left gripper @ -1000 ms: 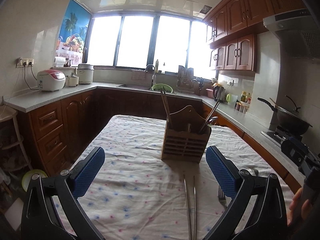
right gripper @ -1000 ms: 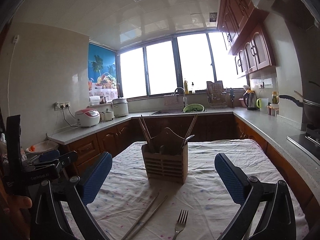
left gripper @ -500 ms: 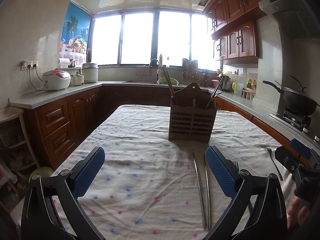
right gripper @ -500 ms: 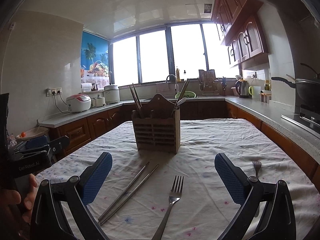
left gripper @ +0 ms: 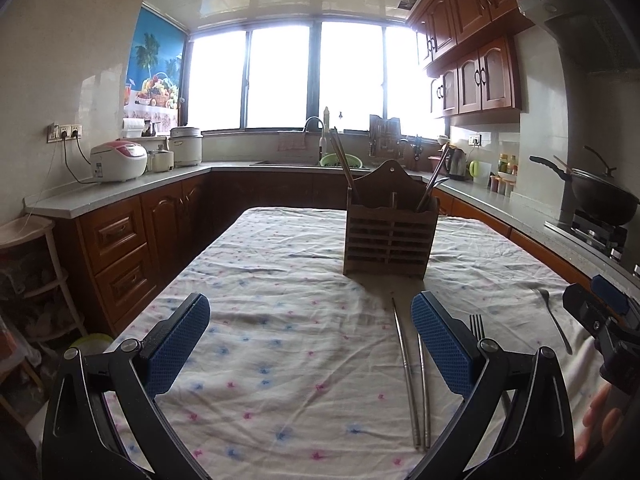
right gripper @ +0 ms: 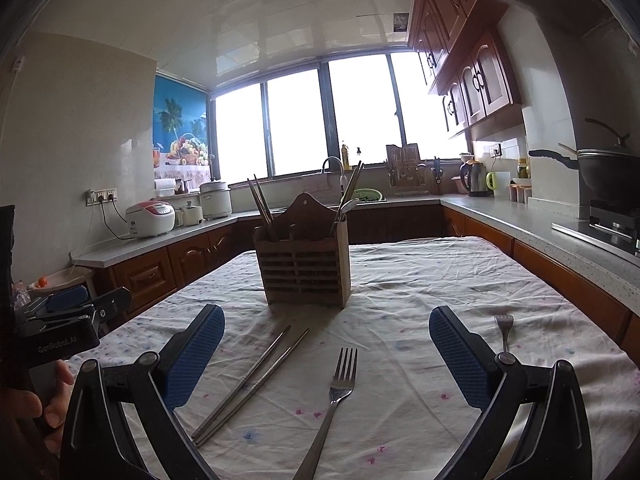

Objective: Organize utensils

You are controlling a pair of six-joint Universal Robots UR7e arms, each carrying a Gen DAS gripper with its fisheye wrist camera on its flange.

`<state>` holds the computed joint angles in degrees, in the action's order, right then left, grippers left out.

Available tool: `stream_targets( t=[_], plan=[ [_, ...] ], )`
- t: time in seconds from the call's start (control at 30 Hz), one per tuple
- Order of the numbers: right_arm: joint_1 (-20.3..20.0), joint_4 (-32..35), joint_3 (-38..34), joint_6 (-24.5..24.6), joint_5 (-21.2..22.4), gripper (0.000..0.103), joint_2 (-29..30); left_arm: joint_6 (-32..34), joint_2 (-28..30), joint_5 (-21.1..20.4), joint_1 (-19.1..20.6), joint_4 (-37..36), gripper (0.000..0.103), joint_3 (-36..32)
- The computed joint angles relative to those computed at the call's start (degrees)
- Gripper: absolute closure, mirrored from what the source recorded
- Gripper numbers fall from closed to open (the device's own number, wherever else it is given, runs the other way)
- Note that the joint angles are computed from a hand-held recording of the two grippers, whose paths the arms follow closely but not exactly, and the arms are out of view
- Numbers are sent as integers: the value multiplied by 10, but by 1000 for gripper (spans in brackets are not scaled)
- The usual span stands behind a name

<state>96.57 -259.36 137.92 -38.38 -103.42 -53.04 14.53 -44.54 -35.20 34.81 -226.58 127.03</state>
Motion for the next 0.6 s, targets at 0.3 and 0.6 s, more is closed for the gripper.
stream_targets(
  t=[0.3, 0.6],
  plan=[
    [1, 12, -4, -2, -11, 0, 4, -12, 0, 4, 4, 23, 0, -2],
    [2, 13, -5, -3, -12, 0, 5, -17, -5, 6, 5, 30, 0, -1]
  ],
)
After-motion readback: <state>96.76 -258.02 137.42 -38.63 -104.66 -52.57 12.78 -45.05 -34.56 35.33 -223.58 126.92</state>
